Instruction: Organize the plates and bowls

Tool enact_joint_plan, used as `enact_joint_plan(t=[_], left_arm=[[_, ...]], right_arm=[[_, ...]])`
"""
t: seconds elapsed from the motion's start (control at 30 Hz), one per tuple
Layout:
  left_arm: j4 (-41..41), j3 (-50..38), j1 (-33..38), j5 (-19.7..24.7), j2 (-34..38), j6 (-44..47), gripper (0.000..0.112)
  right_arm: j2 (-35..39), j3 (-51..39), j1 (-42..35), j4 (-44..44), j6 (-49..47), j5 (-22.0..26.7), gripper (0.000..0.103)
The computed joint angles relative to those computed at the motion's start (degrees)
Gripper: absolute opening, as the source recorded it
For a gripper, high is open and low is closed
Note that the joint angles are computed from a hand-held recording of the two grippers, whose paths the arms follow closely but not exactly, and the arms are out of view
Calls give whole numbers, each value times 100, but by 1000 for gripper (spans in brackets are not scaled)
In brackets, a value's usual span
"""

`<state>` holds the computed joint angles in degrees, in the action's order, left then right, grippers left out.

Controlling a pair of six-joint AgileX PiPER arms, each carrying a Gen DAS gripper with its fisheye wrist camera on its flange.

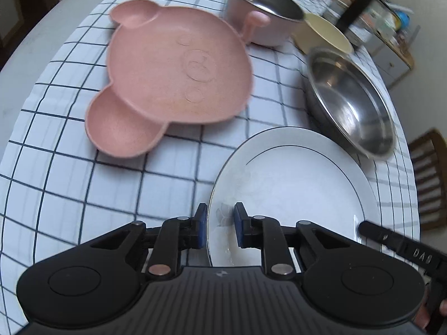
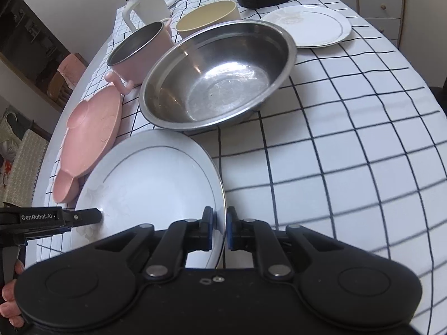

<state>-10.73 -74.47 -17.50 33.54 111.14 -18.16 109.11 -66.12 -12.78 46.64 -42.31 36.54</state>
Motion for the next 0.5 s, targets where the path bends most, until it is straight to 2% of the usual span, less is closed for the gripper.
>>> enact_joint_plan(t=[0.27, 0.5], left_arm=[[-288, 338, -709, -81, -459, 354, 19], [-324, 43, -1518, 22, -341, 589, 19]], right_arm=[[-974, 985, -849, 275, -669, 84, 9], [-1733, 1655, -2183, 240, -1373, 560, 9]])
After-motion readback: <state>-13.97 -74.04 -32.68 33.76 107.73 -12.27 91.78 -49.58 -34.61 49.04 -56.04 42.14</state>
